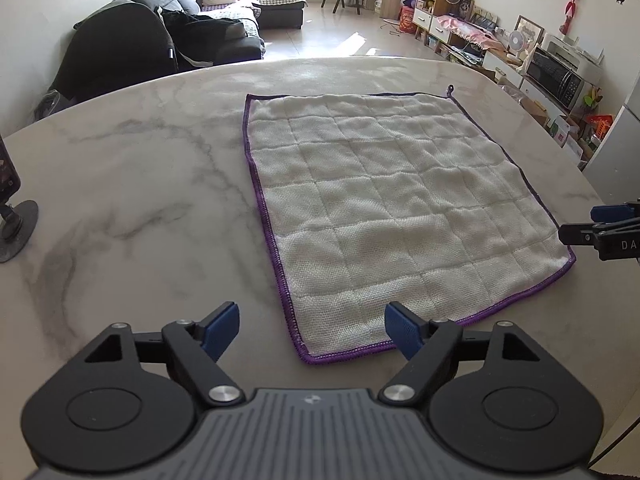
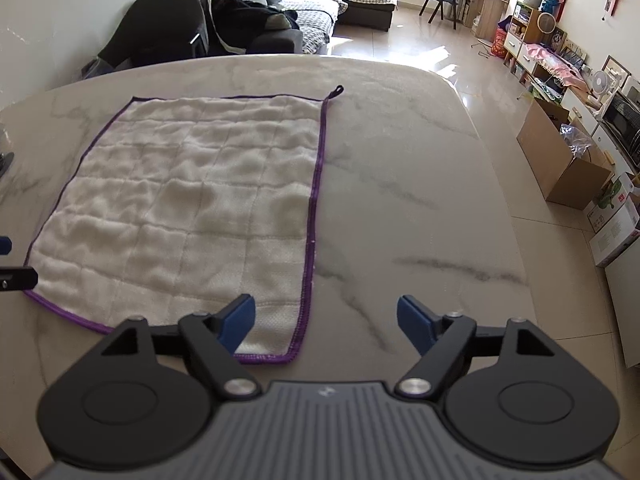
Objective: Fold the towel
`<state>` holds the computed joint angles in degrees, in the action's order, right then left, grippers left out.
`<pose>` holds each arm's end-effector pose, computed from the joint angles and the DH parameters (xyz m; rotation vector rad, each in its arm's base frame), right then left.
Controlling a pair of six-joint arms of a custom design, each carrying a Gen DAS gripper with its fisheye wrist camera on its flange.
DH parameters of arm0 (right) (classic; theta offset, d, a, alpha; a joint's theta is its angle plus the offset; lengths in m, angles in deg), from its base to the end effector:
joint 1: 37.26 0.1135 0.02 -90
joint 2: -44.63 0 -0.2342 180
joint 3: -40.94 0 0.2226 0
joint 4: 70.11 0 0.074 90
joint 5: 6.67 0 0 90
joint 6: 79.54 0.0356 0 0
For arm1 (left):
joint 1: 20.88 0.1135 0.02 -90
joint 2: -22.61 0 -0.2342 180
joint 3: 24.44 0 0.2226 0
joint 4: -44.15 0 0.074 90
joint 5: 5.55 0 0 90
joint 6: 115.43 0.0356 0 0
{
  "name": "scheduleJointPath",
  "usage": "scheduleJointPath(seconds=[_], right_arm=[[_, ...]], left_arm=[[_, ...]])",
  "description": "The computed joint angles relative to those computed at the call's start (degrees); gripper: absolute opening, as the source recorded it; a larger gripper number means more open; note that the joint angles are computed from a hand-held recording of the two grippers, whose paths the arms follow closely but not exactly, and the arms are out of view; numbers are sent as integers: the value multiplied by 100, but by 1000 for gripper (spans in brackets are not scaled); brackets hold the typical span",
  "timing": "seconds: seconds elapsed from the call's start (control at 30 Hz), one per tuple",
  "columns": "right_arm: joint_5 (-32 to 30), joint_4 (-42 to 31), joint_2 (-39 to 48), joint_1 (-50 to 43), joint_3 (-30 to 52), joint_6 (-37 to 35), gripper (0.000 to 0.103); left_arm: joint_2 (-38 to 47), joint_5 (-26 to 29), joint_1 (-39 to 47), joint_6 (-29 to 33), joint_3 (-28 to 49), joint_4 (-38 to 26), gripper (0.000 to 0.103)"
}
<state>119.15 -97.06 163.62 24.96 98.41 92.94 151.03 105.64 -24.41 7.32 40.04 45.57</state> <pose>0.1314 0.2048 0.0199 0.4557 2.4882 -0.2157 0.3114 -0.0321 0.0019 0.9125 2.4074 -0.3069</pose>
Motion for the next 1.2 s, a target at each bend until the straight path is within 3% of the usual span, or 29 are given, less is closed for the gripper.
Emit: scheduleJointPath(seconds=[0.13, 0.33, 0.77, 0.97, 1.1, 1.17, 1.2], right_arm=[[44, 53, 2, -16, -20, -33, 94], [51, 167, 11, -38, -107, 18, 96], [85, 154, -28, 297, -334, 542, 95], [-13, 378, -19, 286, -413, 458, 82], [-132, 570, 85, 262, -410, 364, 68], [-126, 612, 110, 294, -388, 297, 57], [-123, 675, 67, 303, -413, 229, 44]], left_arm=[[117, -81, -14, 10, 174, -186, 81], [259, -106, 50, -83, 352, -315, 81], [210, 580, 593, 217, 222, -496, 81], [172, 601, 583, 97, 134, -365, 81], [58, 610, 574, 102, -108, -94, 81], [-74, 735, 548, 210, -363, 185, 81], [-138, 839, 529, 327, -478, 274, 81]])
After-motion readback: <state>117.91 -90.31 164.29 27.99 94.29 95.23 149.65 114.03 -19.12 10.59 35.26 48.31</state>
